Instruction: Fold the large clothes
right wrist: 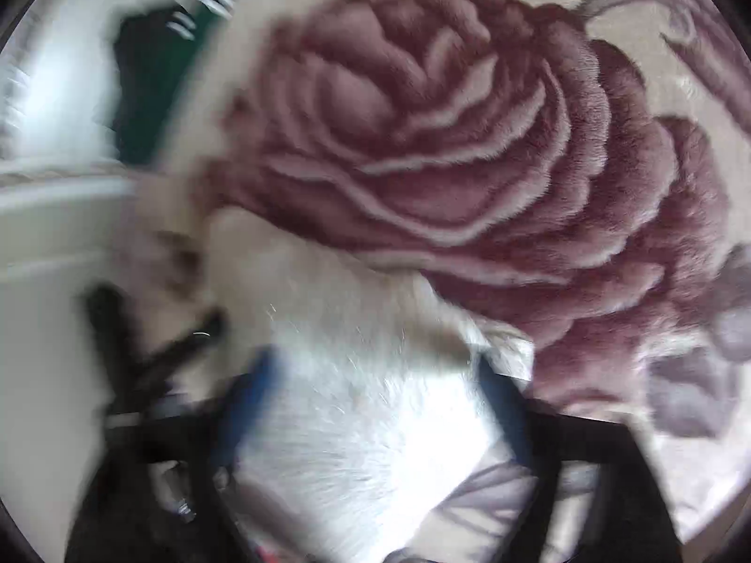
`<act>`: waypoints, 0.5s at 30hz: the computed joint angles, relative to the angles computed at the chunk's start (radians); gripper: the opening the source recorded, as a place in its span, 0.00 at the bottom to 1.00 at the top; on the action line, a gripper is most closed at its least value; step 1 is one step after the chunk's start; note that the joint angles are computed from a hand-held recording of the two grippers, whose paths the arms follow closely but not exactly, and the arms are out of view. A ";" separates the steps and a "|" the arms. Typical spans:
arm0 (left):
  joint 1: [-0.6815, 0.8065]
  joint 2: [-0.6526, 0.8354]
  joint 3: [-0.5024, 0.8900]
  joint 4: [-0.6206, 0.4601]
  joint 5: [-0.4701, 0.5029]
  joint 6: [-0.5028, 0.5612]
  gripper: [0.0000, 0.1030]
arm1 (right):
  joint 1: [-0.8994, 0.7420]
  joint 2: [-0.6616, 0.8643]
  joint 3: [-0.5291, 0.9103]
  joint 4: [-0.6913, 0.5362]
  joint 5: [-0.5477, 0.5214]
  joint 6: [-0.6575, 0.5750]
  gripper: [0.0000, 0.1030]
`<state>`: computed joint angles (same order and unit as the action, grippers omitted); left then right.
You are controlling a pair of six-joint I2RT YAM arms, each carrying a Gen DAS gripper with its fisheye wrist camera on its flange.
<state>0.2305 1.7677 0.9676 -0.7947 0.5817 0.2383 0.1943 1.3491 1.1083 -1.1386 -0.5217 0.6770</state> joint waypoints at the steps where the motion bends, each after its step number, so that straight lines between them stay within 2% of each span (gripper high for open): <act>1: 0.030 -0.028 -0.005 -0.034 0.034 0.037 0.87 | -0.056 -0.074 -0.051 0.000 -0.030 -0.018 1.00; 3: 0.129 -0.092 -0.020 -0.135 0.111 0.140 0.88 | -0.129 -0.178 -0.169 0.012 -0.076 -0.056 1.00; 5: 0.251 -0.121 -0.031 -0.258 0.174 0.253 0.88 | -0.178 -0.260 -0.343 0.076 -0.181 -0.079 1.00; 7: 0.387 -0.138 -0.045 -0.377 0.182 0.365 0.88 | -0.185 -0.338 -0.539 0.221 -0.317 -0.009 1.00; 8: 0.409 -0.177 -0.090 -0.388 0.201 0.374 0.88 | -0.166 -0.376 -0.622 0.326 -0.333 0.062 1.00; 9: 0.471 -0.189 -0.105 -0.427 0.183 0.427 0.88 | -0.158 -0.437 -0.710 0.446 -0.354 0.153 1.00; 12: 0.624 -0.247 -0.168 -0.472 0.094 0.535 0.88 | -0.150 -0.518 -0.837 0.654 -0.363 0.303 1.00; 15: 0.762 -0.264 -0.251 -0.443 -0.014 0.617 0.88 | -0.170 -0.503 -0.905 0.779 -0.402 0.328 1.00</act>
